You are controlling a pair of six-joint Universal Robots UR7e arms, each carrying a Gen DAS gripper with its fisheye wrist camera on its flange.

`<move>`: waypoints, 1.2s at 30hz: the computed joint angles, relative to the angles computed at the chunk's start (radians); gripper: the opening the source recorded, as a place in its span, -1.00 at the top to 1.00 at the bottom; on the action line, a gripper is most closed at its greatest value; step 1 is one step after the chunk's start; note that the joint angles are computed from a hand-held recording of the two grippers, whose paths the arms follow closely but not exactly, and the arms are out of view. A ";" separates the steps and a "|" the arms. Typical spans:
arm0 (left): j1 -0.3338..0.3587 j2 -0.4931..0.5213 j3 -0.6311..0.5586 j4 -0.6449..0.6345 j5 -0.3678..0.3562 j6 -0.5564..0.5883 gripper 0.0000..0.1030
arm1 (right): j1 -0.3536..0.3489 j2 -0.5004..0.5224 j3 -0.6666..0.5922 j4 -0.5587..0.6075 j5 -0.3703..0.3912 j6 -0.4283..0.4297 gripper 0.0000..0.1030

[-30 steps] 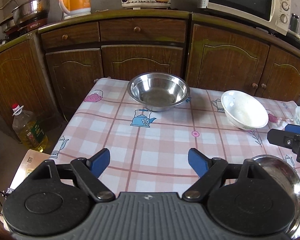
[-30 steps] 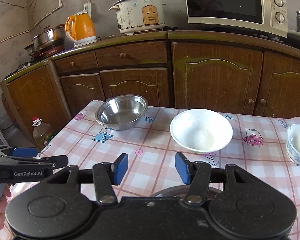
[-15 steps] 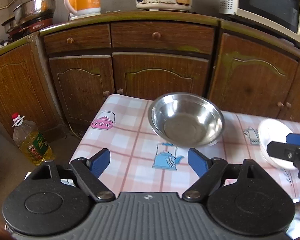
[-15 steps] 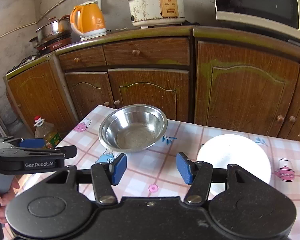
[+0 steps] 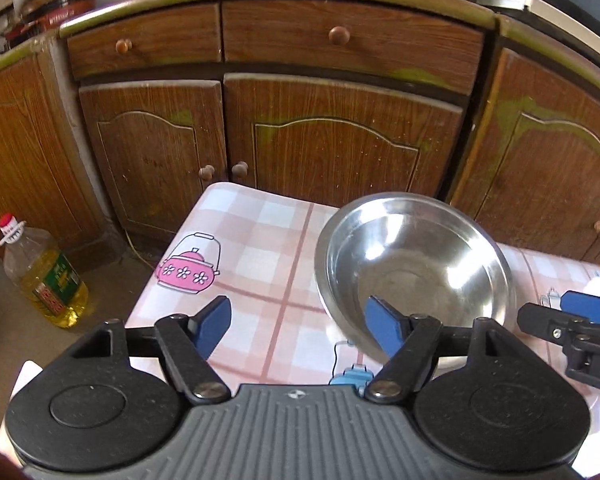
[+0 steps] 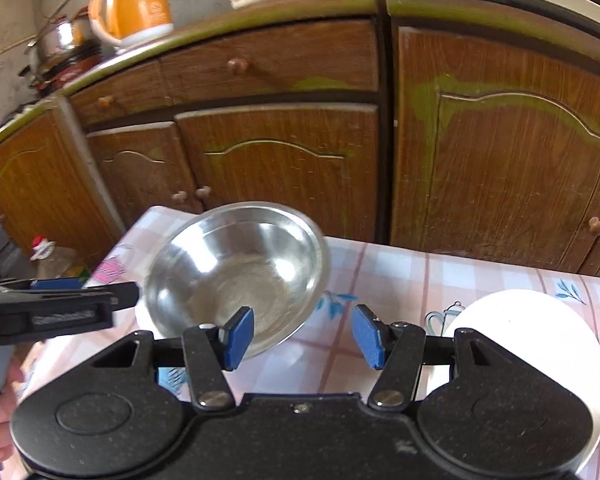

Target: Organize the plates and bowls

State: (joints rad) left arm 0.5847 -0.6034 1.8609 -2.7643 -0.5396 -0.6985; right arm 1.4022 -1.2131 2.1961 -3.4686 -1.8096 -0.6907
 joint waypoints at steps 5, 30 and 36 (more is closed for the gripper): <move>0.033 0.024 -0.038 -0.035 -0.014 0.049 -0.34 | -0.009 0.038 -0.056 0.030 -0.004 0.042 -0.31; 0.064 0.078 -0.031 -0.270 -0.069 0.214 0.62 | -0.047 0.094 -0.074 0.029 0.095 0.092 0.57; 0.007 0.024 0.030 -0.232 -0.034 0.155 0.62 | -0.015 0.027 0.002 -0.008 0.085 0.078 0.57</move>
State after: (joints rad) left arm 0.5919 -0.5793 1.8911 -2.9961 -0.5741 -0.5436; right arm 1.3875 -1.1865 2.1978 -3.4767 -1.7248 -0.6128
